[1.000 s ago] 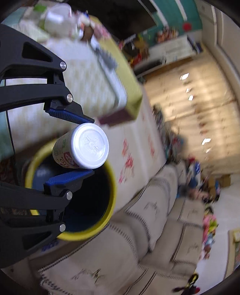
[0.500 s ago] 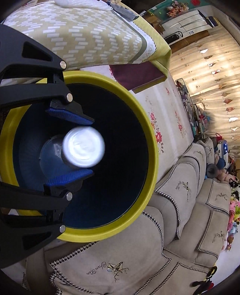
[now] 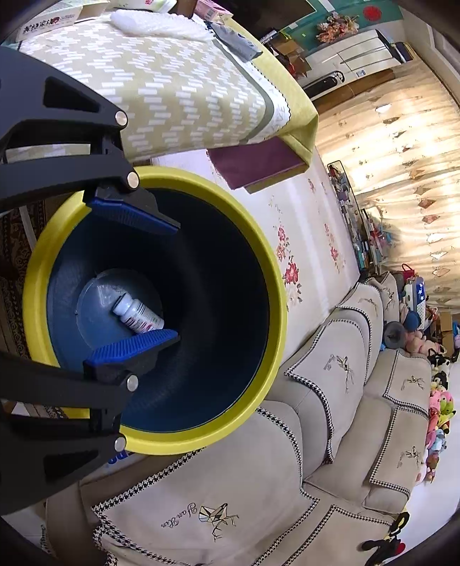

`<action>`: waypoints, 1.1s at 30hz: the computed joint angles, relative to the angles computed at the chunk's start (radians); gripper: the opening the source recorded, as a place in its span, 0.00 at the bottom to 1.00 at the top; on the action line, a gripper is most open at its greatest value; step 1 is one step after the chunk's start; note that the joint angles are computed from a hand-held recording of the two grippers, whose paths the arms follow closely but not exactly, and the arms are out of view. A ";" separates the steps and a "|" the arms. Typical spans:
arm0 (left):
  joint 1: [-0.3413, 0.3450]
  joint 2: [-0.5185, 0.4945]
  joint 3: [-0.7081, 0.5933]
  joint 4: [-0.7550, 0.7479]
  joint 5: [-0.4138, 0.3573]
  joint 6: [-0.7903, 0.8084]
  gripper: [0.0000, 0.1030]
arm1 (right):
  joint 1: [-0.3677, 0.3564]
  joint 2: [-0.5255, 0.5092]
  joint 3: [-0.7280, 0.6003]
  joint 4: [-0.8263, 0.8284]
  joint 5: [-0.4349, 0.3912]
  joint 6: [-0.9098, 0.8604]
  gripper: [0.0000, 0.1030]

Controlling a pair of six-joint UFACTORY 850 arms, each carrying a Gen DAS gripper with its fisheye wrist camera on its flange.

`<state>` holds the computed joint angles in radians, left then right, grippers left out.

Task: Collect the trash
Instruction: 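Carry the cup over the yellow-rimmed bin and open the right gripper while the left gripper grasps the green-lidded jar, then carry the green-lidded jar to the bin and release it with the left gripper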

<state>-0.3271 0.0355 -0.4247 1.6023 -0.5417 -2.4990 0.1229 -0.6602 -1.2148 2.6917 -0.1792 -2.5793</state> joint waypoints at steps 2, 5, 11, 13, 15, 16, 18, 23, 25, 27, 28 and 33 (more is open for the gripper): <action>0.012 -0.004 0.000 0.005 0.015 -0.001 0.75 | 0.000 0.006 0.005 -0.019 -0.004 0.018 0.52; 0.024 0.002 0.010 0.061 0.031 -0.055 0.63 | -0.001 0.010 0.008 -0.047 -0.007 0.045 0.52; 0.015 0.020 0.018 0.104 0.027 -0.084 0.50 | -0.010 0.037 0.042 -0.145 -0.037 0.141 0.52; 0.001 0.025 0.014 0.080 0.015 -0.044 0.50 | -0.016 0.054 0.063 -0.146 -0.055 0.138 0.52; -0.015 0.036 0.011 0.051 0.000 -0.006 0.50 | -0.023 0.073 0.083 -0.154 -0.068 0.144 0.52; -0.024 0.049 0.011 0.033 -0.003 0.015 0.50 | -0.029 0.088 0.098 -0.154 -0.080 0.142 0.52; -0.038 0.086 0.011 0.012 0.005 0.048 0.50 | -0.039 0.113 0.124 -0.138 -0.101 0.125 0.54; -0.112 0.127 -0.030 -0.036 -0.031 0.153 0.50 | -0.070 0.167 0.183 -0.139 -0.156 0.128 0.58; -0.131 0.112 -0.068 -0.013 -0.018 0.175 0.50 | -0.078 0.186 0.204 -0.123 -0.173 0.111 0.58; -0.136 0.079 -0.114 0.054 0.024 0.165 0.50 | -0.088 0.208 0.227 -0.097 -0.187 0.083 0.58; -0.136 0.062 -0.134 0.084 0.043 0.157 0.50 | -0.091 0.216 0.236 -0.080 -0.191 0.067 0.58; -0.152 -0.090 -0.299 0.250 0.143 0.127 0.50 | -0.131 0.253 0.284 -0.046 -0.221 0.052 0.58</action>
